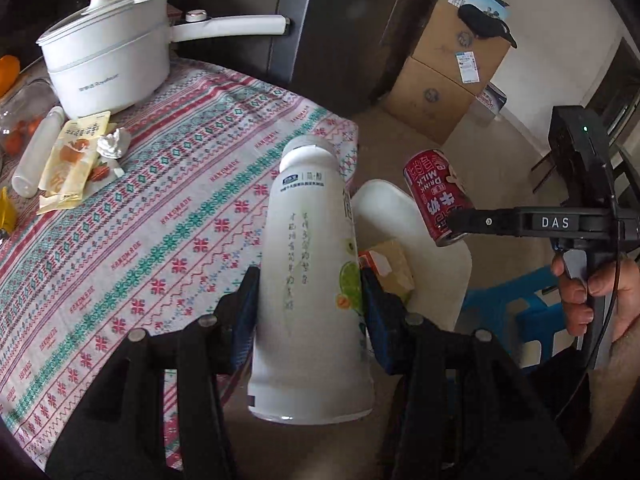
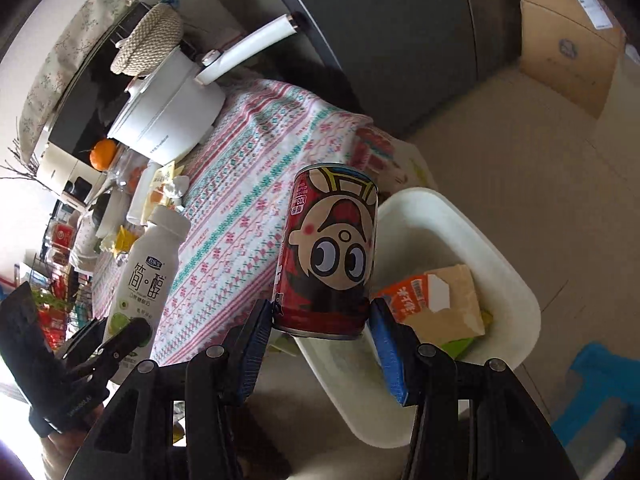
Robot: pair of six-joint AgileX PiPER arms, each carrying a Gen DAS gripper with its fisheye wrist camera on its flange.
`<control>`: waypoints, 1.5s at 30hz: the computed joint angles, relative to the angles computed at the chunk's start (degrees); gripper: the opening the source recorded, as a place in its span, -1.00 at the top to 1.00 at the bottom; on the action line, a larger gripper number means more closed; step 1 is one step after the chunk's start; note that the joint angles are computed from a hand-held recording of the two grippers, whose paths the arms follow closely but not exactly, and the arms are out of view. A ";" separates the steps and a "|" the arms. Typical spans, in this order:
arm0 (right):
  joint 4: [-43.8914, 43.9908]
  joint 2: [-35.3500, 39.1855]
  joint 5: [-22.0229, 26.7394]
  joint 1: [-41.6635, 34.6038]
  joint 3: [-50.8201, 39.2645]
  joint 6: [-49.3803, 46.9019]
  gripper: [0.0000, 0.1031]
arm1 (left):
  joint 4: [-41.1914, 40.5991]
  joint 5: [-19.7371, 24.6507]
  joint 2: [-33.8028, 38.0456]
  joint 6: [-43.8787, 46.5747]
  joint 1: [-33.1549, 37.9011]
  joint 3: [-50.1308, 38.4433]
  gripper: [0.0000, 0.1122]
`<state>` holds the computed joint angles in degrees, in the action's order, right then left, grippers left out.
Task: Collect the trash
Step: 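Carry the white bottle and red can over the white bin and open both grippers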
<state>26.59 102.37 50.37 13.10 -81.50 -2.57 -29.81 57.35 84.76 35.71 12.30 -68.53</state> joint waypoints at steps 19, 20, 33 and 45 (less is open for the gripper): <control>2.29 -1.33 1.16 -12.75 6.55 -5.21 0.00 | 5.63 -11.50 13.05 -13.24 -21.38 0.35 0.10; 2.00 -1.20 1.23 -12.87 6.58 -5.14 0.00 | 5.91 -11.96 13.29 -13.56 -21.68 0.29 0.09; -1.66 0.99 2.01 -12.11 6.49 -3.02 0.00 | 18.94 -13.54 7.37 -22.59 -23.03 1.07 -0.21; -8.49 9.15 5.62 -6.61 0.65 2.16 0.41 | 17.40 -10.39 2.01 -19.47 -10.49 2.44 -0.46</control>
<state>18.10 111.51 55.99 6.49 -80.85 -0.41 -12.41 46.97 86.77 16.24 1.81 -66.10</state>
